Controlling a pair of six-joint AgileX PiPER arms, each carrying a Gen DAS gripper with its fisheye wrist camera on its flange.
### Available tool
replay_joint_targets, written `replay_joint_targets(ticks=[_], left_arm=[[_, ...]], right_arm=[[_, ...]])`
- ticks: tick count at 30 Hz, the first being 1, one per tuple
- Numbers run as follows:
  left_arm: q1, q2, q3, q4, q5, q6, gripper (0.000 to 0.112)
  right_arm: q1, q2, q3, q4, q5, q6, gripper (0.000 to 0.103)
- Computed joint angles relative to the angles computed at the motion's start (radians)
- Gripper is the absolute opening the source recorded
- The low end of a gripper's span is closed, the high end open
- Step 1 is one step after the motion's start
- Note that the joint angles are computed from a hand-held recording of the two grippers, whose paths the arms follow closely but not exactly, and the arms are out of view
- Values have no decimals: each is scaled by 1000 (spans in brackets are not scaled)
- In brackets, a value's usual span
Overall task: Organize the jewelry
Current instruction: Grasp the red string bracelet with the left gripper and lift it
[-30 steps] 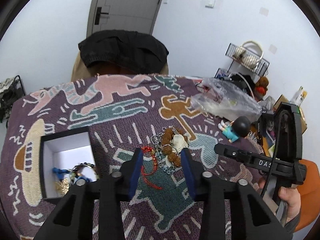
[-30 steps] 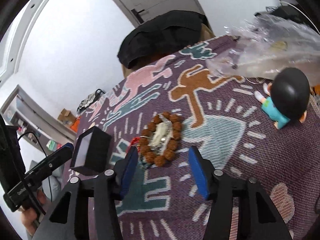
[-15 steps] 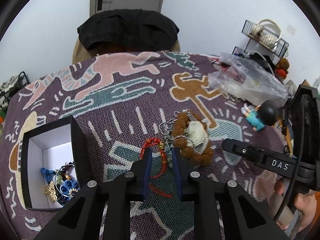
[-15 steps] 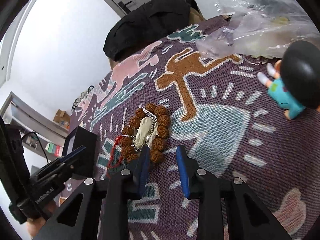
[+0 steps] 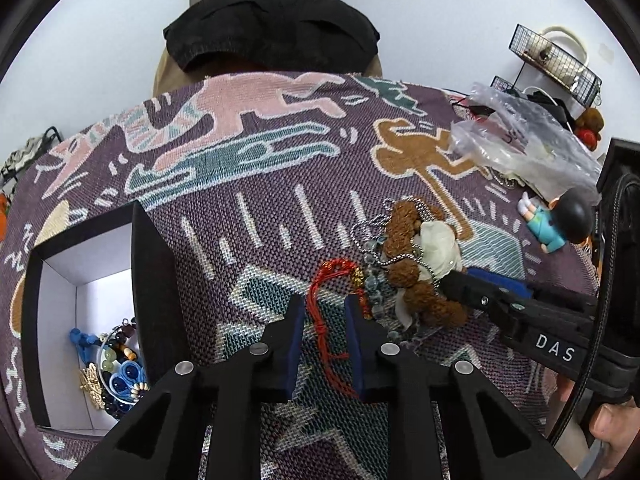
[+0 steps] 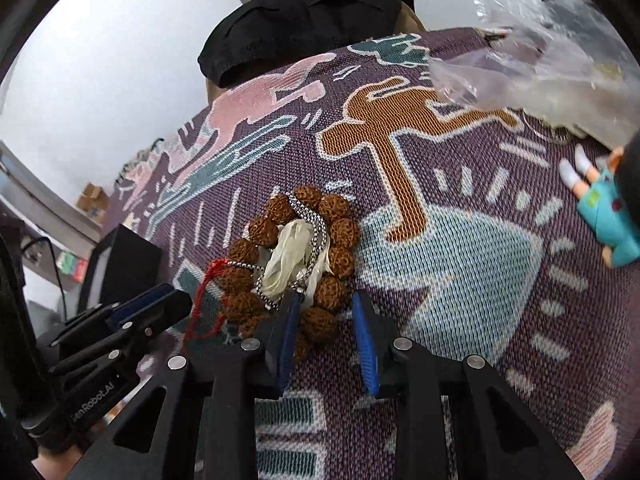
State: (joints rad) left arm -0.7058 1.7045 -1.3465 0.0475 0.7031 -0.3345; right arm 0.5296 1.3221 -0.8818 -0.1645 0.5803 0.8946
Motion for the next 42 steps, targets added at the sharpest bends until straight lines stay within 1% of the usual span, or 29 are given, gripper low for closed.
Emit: replay_joint_targets(ticks=[3, 5, 9, 12, 13, 15, 17, 19, 20, 22, 25, 28, 32, 35, 36, 39, 42], left_arm=[[-3, 9, -8, -3, 4, 4, 22], [-7, 20, -17, 0, 11, 5, 22], [-18, 56, -44, 7, 37, 12, 22], [-31, 68, -51, 44, 38, -8, 22], [-31, 72, -58, 45, 43, -11, 22], [-32, 74, -61, 50, 46, -15, 21], [-36, 78, -63, 61, 44, -18, 21], [-29, 80, -64, 62, 38, -24, 8], [-17, 78, -60, 35, 29, -10, 5], [4, 72, -53, -37, 17, 45, 5], [11, 53, -33, -89, -7, 83, 5], [20, 24, -20, -130, -25, 106, 5], [33, -22, -8, -156, -35, 123, 5], [45, -61, 2, -179, -45, 143, 5], [49, -73, 7, -190, -49, 151, 5], [62, -112, 27, -217, -62, 177, 5], [74, -144, 45, -246, -73, 205, 5]], right_arm=[[1, 12, -13, -17, 15, -4, 25], [-9, -3, 6, -3, -2, -23, 24], [-21, -61, 66, -8, -28, -5, 23], [-42, -117, 113, 5, -46, -8, 17], [-52, -136, 126, 15, -52, -15, 8], [-81, -183, 153, 54, -65, -52, 1], [-99, -221, 165, 71, -65, -70, 1], [-119, -253, 170, 90, -62, -97, 1], [-127, -262, 171, 103, -61, -110, 1], [-144, -278, 170, 127, -48, -134, 2], [-186, -258, 157, 251, -17, -253, 2], [-173, -239, 161, 252, -14, -256, 2], [-164, -216, 172, 308, -28, -292, 2], [-151, -210, 165, 281, -25, -254, 4], [-152, -206, 161, 285, -22, -253, 7], [-155, -201, 154, 293, -21, -246, 31], [-131, -205, 146, 240, -28, -178, 32]])
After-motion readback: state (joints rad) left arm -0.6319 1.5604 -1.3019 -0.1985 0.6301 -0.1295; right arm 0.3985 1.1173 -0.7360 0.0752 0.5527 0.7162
